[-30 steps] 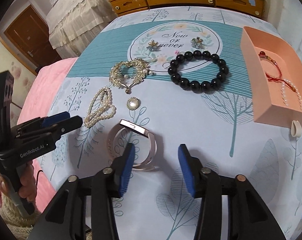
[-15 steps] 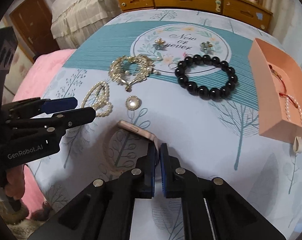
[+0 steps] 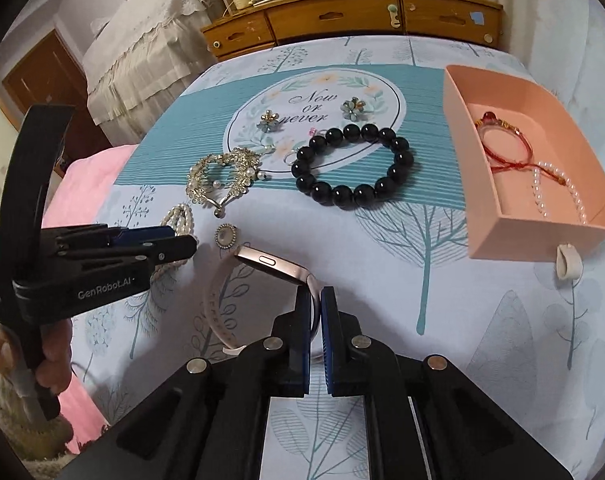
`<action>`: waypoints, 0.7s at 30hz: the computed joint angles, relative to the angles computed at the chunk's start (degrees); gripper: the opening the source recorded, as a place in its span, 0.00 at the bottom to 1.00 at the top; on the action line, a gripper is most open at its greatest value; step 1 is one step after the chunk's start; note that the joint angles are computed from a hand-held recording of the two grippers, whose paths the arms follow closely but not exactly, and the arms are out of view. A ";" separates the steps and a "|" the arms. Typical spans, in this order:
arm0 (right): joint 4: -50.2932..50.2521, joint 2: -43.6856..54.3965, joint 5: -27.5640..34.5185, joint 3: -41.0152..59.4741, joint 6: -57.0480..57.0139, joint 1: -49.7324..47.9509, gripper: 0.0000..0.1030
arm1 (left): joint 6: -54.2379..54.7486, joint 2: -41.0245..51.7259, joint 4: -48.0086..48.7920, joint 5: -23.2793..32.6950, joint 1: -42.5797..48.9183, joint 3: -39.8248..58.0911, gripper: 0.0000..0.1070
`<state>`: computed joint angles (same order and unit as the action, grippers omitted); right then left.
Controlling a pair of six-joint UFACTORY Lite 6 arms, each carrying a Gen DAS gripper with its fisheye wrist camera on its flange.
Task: Organize jewelry
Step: 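Grasp the pearl necklace with the left gripper while the right holds the watch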
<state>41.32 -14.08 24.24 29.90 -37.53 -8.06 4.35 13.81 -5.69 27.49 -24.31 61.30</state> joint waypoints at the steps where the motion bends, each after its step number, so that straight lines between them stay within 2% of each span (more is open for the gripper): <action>1: 1.37 0.49 0.18 0.03 -1.55 -0.49 0.05 | -1.22 0.33 1.24 0.31 -0.02 0.45 0.15; 2: 2.18 0.34 0.31 -0.31 -2.47 -0.81 0.05 | -2.27 0.87 1.96 0.74 0.21 1.16 0.08; 6: 5.31 -0.25 1.20 -1.22 -6.22 -2.38 0.05 | 5.98 1.89 -9.21 2.56 4.80 2.79 0.03; 11: 7.46 -2.85 3.73 -1.91 -9.68 -5.62 0.05 | 11.21 -1.60 -17.11 3.13 8.26 1.35 0.03; 15: 8.08 -6.34 6.51 -2.23 -11.28 -8.47 0.05 | 12.05 -4.99 -18.46 5.24 8.53 1.90 0.03; 21: 6.82 -10.59 10.50 -2.21 -10.68 -11.71 0.05 | 6.37 -6.38 -14.83 6.59 6.95 4.43 0.03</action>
